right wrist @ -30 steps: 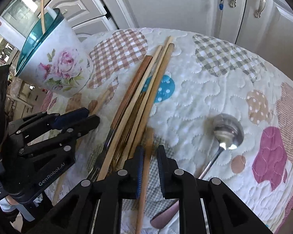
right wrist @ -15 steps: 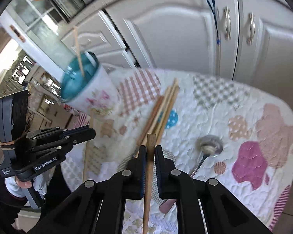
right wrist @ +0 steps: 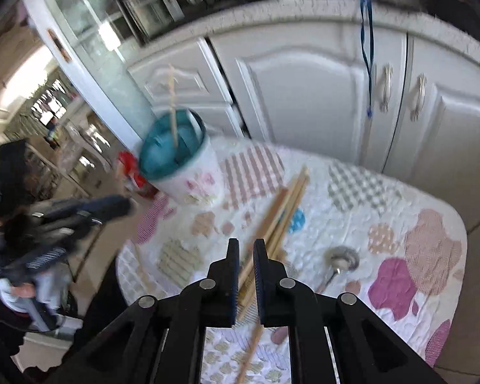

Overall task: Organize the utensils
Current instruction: 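Lift and carry the chopsticks toward the floral cup with both grippers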

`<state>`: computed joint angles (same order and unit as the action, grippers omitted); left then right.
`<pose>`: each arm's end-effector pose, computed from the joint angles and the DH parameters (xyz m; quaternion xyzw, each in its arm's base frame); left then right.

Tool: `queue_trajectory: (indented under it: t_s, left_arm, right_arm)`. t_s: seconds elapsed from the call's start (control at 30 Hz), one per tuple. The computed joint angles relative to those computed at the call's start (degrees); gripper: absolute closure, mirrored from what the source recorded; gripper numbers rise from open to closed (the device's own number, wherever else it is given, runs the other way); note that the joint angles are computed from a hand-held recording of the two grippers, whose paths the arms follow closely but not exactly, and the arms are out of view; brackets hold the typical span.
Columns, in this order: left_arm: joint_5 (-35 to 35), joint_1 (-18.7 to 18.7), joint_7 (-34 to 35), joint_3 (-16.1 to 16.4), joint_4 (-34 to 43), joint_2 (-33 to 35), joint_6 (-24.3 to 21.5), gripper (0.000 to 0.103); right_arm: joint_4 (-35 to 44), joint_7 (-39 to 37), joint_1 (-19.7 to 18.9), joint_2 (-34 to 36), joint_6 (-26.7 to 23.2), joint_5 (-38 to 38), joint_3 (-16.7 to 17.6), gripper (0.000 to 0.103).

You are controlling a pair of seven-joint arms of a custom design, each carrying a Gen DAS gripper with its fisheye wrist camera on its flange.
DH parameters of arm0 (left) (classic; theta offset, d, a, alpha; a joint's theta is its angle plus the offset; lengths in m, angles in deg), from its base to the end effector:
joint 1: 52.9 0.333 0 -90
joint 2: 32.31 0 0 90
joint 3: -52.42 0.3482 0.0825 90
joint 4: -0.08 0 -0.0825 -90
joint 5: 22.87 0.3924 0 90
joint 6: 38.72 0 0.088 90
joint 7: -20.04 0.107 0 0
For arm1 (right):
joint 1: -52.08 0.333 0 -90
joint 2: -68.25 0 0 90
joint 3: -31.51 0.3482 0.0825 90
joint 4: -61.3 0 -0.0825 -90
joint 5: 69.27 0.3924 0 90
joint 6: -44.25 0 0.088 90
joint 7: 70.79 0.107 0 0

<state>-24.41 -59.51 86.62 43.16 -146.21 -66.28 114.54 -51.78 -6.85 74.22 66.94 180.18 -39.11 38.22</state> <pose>0.3886 -0.1202 0.5686 -0.7091 0.6130 -0.2972 0.1819 0.5175 0.2921 0.5538 -0.8569 0.4227 0.0161 0.2945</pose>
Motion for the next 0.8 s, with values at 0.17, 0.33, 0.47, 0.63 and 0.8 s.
queue_trajectory:
  t_s: [0.17,0.33,0.47,0.63,0.8]
  left_arm:
    - [-0.5,-0.3,-0.2,0.3,-0.9,-1.3,0.0,0.099]
    - [-1.1,-0.4,-0.1,0.8,-1.4,-2.3,-0.4,0.099]
    - [-1.5,-0.4,-0.4,0.8,-1.9,-2.9,-0.4,0.099]
    - [-2.4,-0.9,0.0,1.6,-2.3,-4.5,-0.4,0.099]
    - [-3.3,-1.0,1.3,2.9,-2.2,-7.8,-0.8,0.099]
  right_arm:
    - [0.6,7.2,0.2,5.5,-1.0,-8.7,0.5,0.091]
    - [2.5,12.1,0.7,11.3,-1.8,-14.1,1.0,0.091]
    - [3.1,11.7,-0.2,13.2,-0.6,-11.0,2.0,0.091]
    - [1.6,8.3,-1.1,10.4,-1.2,-8.8,2.4,0.094]
    - [0.1,0.5,-2.4,3.5,-2.0,1.4,1.6,0.095]
